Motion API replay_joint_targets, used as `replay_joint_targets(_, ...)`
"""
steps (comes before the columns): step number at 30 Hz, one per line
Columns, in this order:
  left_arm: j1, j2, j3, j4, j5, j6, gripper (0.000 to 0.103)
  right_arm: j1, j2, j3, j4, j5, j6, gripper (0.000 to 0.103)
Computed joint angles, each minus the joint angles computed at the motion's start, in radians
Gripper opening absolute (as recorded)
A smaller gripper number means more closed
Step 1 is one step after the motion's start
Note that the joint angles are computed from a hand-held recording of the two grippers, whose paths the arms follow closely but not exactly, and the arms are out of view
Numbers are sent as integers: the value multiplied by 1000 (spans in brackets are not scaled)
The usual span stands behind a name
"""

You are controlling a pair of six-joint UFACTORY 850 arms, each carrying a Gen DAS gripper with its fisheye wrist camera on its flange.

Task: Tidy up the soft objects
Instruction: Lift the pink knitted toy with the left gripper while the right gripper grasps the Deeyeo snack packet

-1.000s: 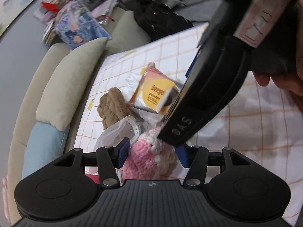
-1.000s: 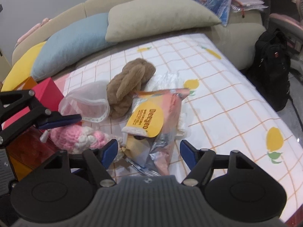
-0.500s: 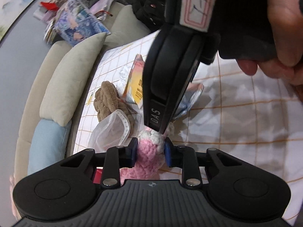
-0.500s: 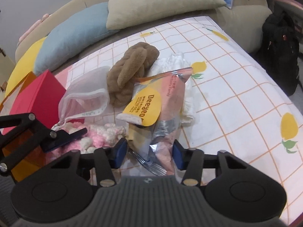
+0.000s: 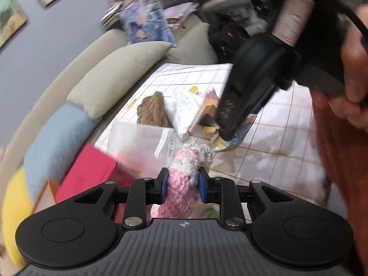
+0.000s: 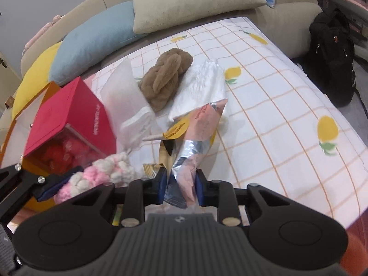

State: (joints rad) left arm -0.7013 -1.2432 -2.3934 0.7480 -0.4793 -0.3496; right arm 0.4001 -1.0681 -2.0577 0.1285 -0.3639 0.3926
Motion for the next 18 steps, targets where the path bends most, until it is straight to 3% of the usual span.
replay_joint_targets(4, 8, 121, 183, 18, 44, -171, 29, 17, 64, 87, 25, 17, -41, 23)
replay_joint_targets(8, 15, 209, 318, 51, 65, -284, 29, 30, 109, 147, 178, -6, -196, 23)
replay_joint_targets(11, 30, 242, 362, -75, 61, -283, 29, 41, 109, 142, 240, -56, -276, 24)
replay_joint_targets(18, 56, 238, 374, -213, 42, -265, 30, 64, 4, -29, 44, -245, -123, 39)
